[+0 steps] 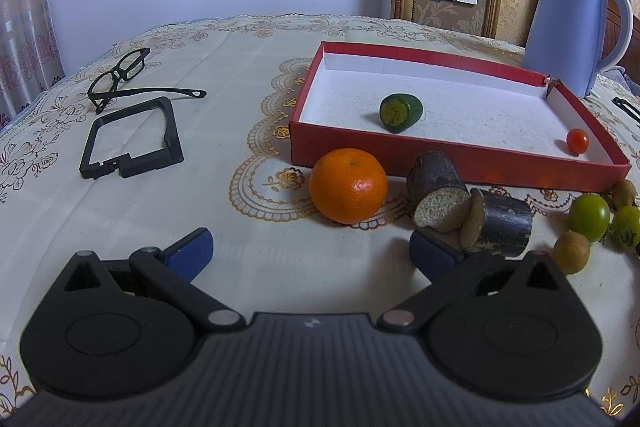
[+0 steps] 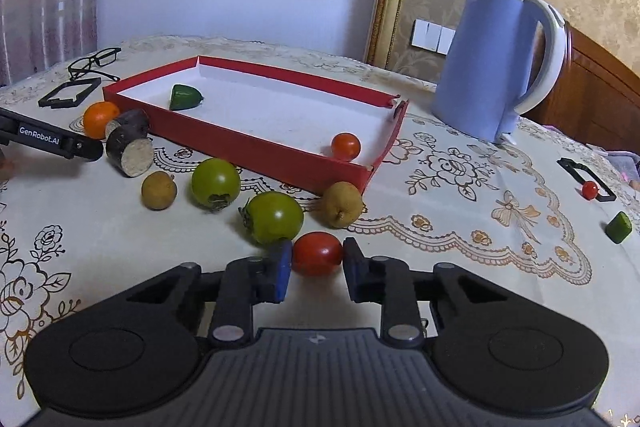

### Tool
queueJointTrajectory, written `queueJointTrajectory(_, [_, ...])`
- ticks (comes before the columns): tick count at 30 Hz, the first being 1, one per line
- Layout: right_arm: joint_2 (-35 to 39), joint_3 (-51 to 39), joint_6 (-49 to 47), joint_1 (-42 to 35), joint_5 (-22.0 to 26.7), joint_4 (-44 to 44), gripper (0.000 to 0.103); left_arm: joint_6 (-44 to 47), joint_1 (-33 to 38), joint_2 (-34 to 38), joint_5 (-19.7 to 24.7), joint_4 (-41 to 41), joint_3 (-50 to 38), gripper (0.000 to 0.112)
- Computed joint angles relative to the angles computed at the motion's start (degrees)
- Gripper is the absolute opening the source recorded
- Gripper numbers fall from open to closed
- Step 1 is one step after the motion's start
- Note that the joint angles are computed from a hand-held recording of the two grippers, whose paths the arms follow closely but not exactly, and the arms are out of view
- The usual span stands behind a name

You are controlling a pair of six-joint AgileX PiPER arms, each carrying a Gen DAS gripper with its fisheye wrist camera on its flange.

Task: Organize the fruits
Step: 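Close the right gripper on a second red cherry tomato, then carry the tomato into the red tray and open the right gripper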

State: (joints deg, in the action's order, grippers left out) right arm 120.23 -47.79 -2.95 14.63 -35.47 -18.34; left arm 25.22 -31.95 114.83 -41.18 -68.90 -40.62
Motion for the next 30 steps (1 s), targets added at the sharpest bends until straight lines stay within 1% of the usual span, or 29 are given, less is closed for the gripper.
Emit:
queueJointTrajectory(3, [-0.42, 1.67, -0.75, -0.36, -3.18, 1.24, 0.027, -0.01, 0.00, 0.00, -0.01, 0.01, 0.00, 0.103])
queueJointTrajectory(6, [-2.20, 2.62, 1.34, -0.91, -3.96, 0.78, 0.027, -0.12, 0.08, -0.01, -0.01, 0.16, 0.07, 0.103])
queueJointTrajectory(9, [-3.96, 2.31, 0.59, -0.02, -3.93, 2.38, 0.027, -0.11, 0.06, 0.00, -0.01, 0.14, 0.06, 0.103])
queueJointTrajectory(11, [-4.54, 0.20, 2.08, 0.59, -2.47, 1.74, 0.027, -0.10, 0.02, 0.02, -0.03, 0.11, 0.04, 0.103])
queueJointTrajectory(13, [-4.05, -2.65, 2.63, 1.58, -1.09, 2.94, 0.027, -0.09, -0.02, 0.04, -0.04, 0.06, 0.02, 0.103])
queueJointTrajectory(16, [-1.62, -9.86, 3.05, 3.44, 3.59, 4.58, 0.027, -0.14, -0.02, 0.07, -0.06, 0.10, 0.03, 0.103])
queueJointTrajectory(19, [2.05, -18.67, 1.57, 5.37, 9.70, 7.38, 0.027, -0.09, -0.08, 0.08, -0.06, 0.01, -0.02, 0.103])
queueJointTrajectory(23, [7.87, -30.96, 3.16, 7.10, 19.19, 6.45, 0.027, -0.17, -0.01, 0.07, -0.07, 0.14, 0.04, 0.103])
queueJointTrajectory(25, [10.78, -36.07, 2.60, 7.88, 23.07, 7.10, 0.027, -0.11, -0.09, 0.08, -0.07, 0.02, -0.02, 0.103])
queueJointTrajectory(28, [14.11, -41.37, 3.12, 8.63, 26.85, 6.77, 0.027, -0.10, -0.10, 0.08, -0.08, 0.01, -0.03, 0.103])
queueJointTrajectory(30, [15.58, -43.47, 3.43, 8.91, 28.49, 6.27, 0.027, -0.23, 0.03, 0.06, -0.06, 0.23, 0.07, 0.103])
